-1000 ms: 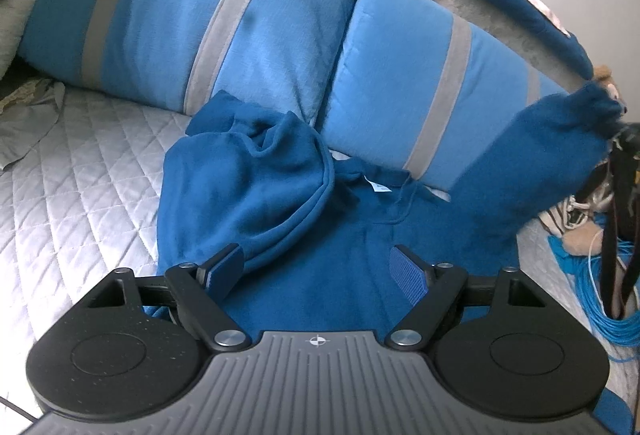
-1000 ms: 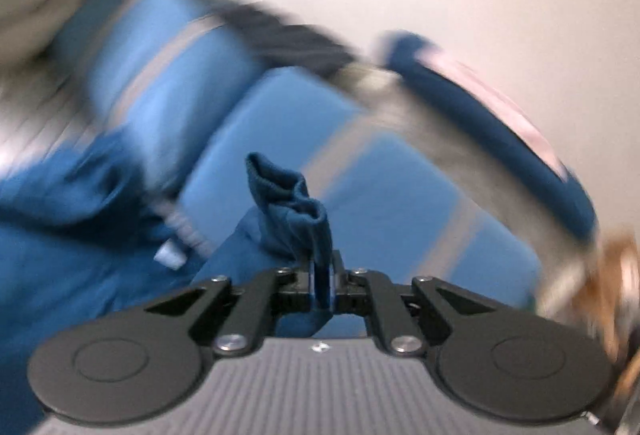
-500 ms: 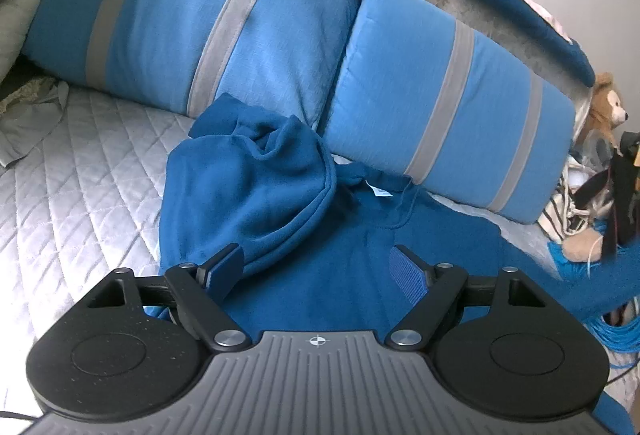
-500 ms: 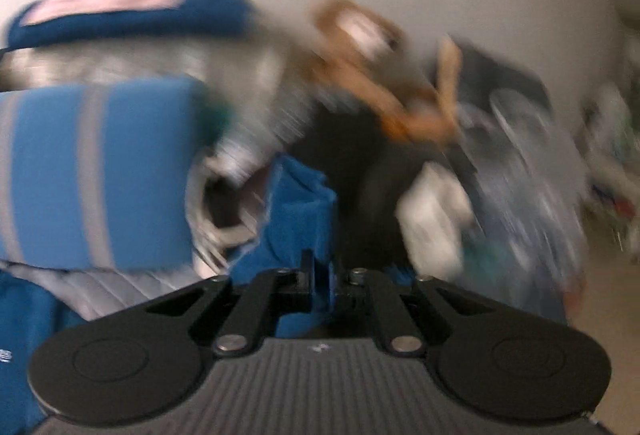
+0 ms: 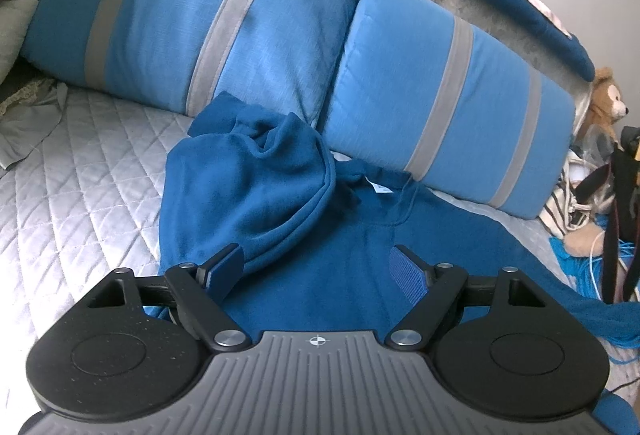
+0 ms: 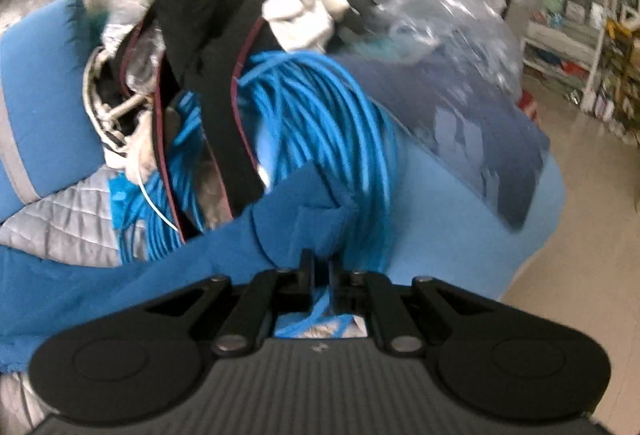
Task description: Fold clothes
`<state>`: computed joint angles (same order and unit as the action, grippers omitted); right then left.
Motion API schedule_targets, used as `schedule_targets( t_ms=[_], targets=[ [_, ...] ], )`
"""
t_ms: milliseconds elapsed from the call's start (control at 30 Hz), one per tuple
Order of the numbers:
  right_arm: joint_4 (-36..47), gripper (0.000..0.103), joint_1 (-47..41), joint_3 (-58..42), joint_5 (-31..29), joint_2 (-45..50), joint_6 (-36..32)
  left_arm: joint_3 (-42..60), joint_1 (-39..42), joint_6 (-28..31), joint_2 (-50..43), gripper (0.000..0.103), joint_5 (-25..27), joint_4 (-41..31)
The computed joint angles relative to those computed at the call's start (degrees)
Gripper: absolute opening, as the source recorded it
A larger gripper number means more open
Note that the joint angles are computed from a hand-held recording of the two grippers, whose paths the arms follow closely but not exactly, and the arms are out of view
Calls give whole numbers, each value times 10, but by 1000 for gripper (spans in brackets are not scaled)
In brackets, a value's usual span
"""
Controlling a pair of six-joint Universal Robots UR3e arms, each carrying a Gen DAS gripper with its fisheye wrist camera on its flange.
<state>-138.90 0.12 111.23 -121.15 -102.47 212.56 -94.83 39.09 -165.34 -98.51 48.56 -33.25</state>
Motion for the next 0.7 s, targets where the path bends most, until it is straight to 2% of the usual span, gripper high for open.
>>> schedule_targets(
  t_ms=[33, 100, 133, 167, 200, 233, 267, 400, 567, 700],
  targets=[
    [5, 10, -5, 4, 4, -2, 13, -1, 0, 0, 1, 80, 0, 1],
    [12, 28, -7, 14, 7, -8, 43, -2, 0, -1, 2, 80, 0, 1],
    [8, 30, -9, 21, 11, -11, 52, -3, 0, -1, 2, 80, 1, 1],
    [15, 41, -3, 16, 4, -6, 52, -2, 0, 0, 2, 80, 1, 0],
    [24, 57, 3, 10, -5, 0, 52, -1, -1, 1, 1, 80, 2, -1],
    [39, 66, 17, -1, -24, 10, 58, -1, 0, 1, 1, 80, 1, -2],
    [40, 81, 31, -6, -44, 17, 57, -1, 0, 1, 1, 80, 0, -2],
    [62, 103, 99, -50, -127, 47, 66, -2, 2, 0, 1, 80, -1, 0],
    [79, 103, 177, -127, -178, 89, 78, -6, 4, -4, 3, 80, -5, 7],
    [63, 103, 232, -221, -191, 151, 49, 2, 11, -8, 5, 80, -11, -4]
  ],
)
